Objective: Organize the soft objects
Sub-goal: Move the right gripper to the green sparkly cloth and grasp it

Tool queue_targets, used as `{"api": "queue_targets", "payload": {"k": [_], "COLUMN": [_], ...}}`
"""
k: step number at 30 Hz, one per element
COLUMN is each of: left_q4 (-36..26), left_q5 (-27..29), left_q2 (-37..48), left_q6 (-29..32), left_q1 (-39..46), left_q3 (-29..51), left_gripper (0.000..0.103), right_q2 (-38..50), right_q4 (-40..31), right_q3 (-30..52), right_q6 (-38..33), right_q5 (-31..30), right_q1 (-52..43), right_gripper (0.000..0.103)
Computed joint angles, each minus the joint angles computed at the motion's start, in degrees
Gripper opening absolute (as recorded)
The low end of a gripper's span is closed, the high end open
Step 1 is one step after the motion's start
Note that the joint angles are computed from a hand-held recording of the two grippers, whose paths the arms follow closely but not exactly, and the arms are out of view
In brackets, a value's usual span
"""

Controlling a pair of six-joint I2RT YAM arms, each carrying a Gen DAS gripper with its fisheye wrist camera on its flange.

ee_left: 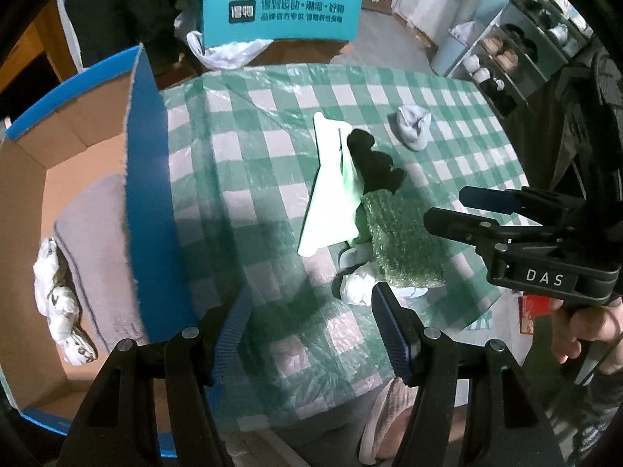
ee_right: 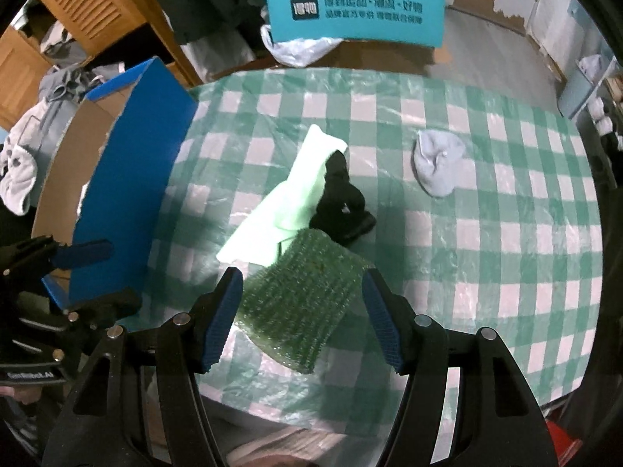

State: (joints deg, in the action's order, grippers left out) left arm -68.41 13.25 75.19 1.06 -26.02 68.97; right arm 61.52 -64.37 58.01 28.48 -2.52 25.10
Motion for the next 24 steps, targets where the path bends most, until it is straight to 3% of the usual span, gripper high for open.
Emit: {"api": "queue_targets", "payload": {"k": [20, 22, 24], "left_q4": [3.96, 3.75, 3.78], "left_q5": [-0.14, 0.05, 0.05], "left_q2": [2.61, 2.71, 2.75], "left_q6": [-2.20, -2.03, -2.02], "left_q1": [-1.81, -1.72, -1.72], "left_q3": [-5.57, -5.50, -5.49], "left_gripper": [0.065, 0.066, 0.066], "right_q2": [8.13, 7.96, 7.56], "right_q4": [4.85, 5.14, 5.17], "right_q3": [-3.61, -4.05, -4.43], "right_q6": [-0.68, -1.12, -1.43], "right_q5": [-0.21, -0.89, -1.79], "right_q1": [4.28, 3.55, 2.66], "right_gripper": [0.064, 0.048, 0.040]}}
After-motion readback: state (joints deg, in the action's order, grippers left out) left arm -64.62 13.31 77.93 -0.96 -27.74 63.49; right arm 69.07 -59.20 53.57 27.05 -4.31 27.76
